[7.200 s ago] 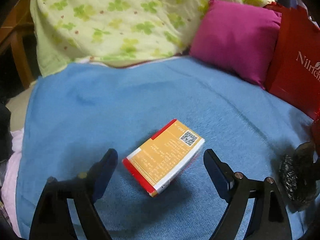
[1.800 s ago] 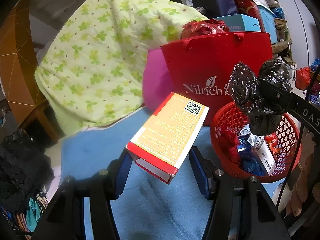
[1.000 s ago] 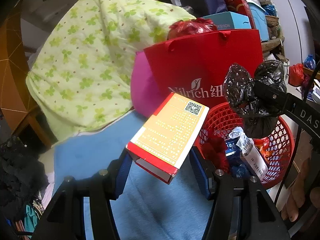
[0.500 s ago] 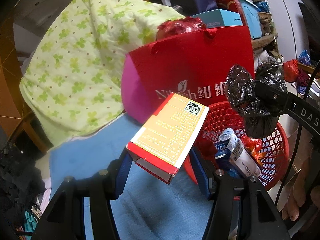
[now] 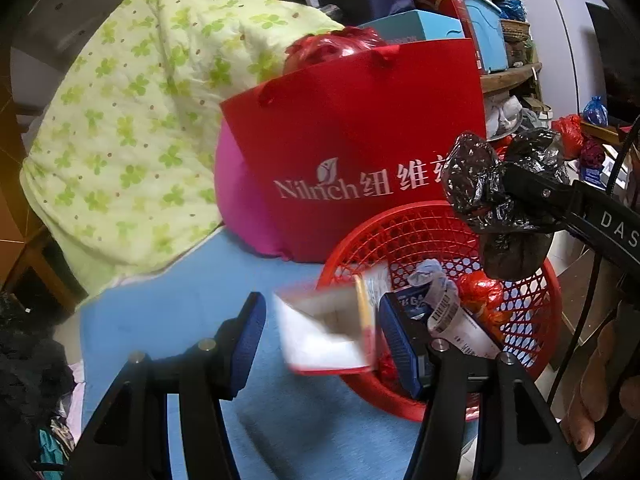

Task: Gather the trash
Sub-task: 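Open left tool over basket dropping box while right tool drops black bag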

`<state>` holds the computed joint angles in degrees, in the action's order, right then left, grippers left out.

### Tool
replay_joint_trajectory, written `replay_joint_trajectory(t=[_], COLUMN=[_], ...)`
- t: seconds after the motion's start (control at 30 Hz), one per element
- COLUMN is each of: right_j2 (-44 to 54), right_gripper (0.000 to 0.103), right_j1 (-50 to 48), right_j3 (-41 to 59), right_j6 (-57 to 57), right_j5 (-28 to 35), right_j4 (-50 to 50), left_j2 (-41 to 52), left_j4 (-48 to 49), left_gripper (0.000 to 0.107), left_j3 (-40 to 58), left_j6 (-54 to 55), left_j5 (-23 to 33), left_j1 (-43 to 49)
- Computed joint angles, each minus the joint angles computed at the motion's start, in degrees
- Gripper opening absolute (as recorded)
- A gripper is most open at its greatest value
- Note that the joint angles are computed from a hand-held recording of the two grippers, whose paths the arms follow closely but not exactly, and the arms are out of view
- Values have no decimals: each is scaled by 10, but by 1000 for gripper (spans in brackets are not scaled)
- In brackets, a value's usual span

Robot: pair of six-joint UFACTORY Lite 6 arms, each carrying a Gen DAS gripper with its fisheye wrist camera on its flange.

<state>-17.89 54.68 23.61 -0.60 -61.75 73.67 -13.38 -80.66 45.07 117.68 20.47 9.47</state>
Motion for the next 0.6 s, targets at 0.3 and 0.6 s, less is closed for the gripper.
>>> replay_joint_trajectory(t=[0.3, 0.6], right_j2=[4, 29], right_gripper=[46, 49], right_j1=[-38, -60], right_j3=[2, 19], right_j6=[36, 56], right_j5=[51, 91], right_j4=[-34, -53], left_j2=[70, 100], left_j4=[21, 23], left_gripper=[61, 65], left_j3=[24, 34], left_j6=[-29, -18], left_j5=[36, 63], left_j1=[2, 54])
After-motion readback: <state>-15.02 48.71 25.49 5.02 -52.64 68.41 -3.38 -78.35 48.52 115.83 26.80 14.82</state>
